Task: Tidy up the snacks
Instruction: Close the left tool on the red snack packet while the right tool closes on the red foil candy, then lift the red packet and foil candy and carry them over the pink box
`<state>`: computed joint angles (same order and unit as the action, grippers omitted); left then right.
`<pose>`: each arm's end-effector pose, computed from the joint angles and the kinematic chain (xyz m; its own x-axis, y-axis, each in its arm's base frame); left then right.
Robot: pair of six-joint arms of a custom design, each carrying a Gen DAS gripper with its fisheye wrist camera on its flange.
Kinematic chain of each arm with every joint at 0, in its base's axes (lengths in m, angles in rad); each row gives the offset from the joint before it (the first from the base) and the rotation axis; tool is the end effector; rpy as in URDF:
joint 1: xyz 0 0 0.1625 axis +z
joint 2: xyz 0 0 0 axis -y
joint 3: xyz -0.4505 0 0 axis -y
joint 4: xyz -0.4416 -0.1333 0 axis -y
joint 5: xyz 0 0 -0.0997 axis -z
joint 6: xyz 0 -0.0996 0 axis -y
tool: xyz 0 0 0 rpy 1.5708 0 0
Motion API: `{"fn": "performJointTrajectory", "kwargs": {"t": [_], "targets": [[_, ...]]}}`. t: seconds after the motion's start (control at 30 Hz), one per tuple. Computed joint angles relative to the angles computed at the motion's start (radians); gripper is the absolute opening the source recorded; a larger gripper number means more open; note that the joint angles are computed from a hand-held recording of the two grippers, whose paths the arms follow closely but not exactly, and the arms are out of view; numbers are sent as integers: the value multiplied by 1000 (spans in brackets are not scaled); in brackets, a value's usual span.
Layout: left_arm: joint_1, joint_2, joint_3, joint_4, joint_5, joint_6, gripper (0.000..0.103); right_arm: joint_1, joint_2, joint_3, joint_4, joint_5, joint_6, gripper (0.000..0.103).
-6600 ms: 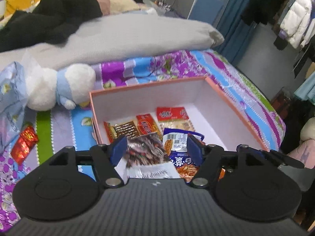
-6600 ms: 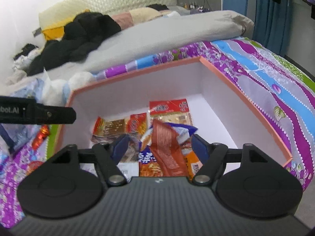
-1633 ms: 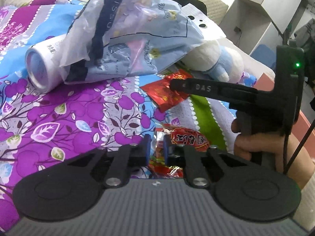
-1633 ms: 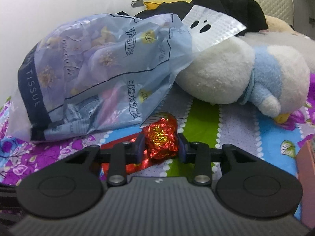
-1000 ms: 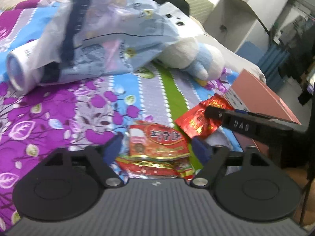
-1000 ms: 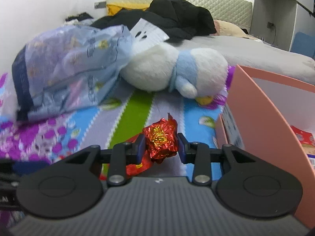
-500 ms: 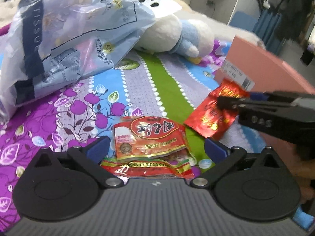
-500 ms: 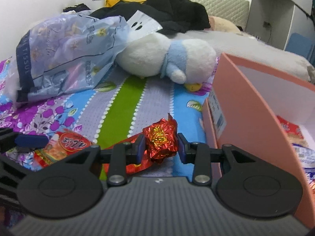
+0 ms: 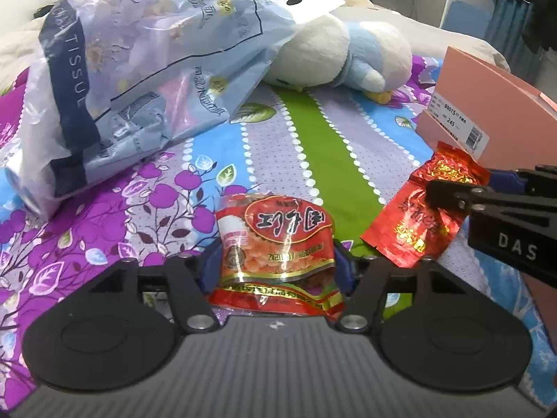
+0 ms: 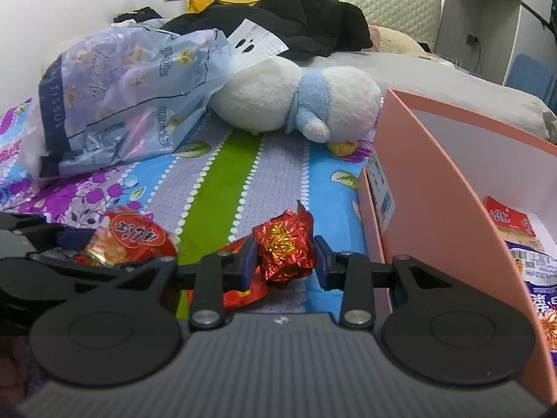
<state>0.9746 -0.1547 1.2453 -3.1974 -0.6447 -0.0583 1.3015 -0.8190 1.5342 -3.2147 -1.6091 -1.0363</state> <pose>-0.2536 -0.7529 -0.1603 -0.7534 -0.0418 -0.6563 0.4396 0.7102 -0.5499 -0.0828 -0.7868 0.2222 -0.6236 -0.3463 0.7008 -0.7407 0.5483 -0.3882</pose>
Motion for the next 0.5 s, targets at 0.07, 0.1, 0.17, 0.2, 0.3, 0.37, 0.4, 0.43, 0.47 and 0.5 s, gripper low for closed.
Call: {"fn": "performJointTrajectory", "kwargs": {"t": [0.07,0.1,0.17,0.2,0.3,0.37,0.4,0.43,0.47,0.5], "targets": [[-4,-11,19,-2,-5,-24,64,0,-12,11,10,3,5,38],[-7,-20,33,-5,-10,-42,64,-1,-18,18,10,3,7,38],[-15,-39,66,-4,-16,-79,64,-3,-34,36,12,5,7,38],[-21,-47,81,-3,-14,-94,64,-4,-43,46,15,5,11,38],[-39,-80,138,3,-5,-156,64,-6,-72,79,22,7,23,38],[-54,-105,179,10,1,-210,64,-7,-92,101,32,9,28,37],[-62,-117,200,13,6,-235,64,-8,-106,116,39,11,31,37],[-72,-130,220,18,12,-260,64,-9,-119,130,43,13,32,37],[-81,-141,238,26,20,-285,64,-9,-130,143,45,14,30,37],[-91,-153,257,29,24,-308,64,-10,-144,157,50,14,30,37]]}}
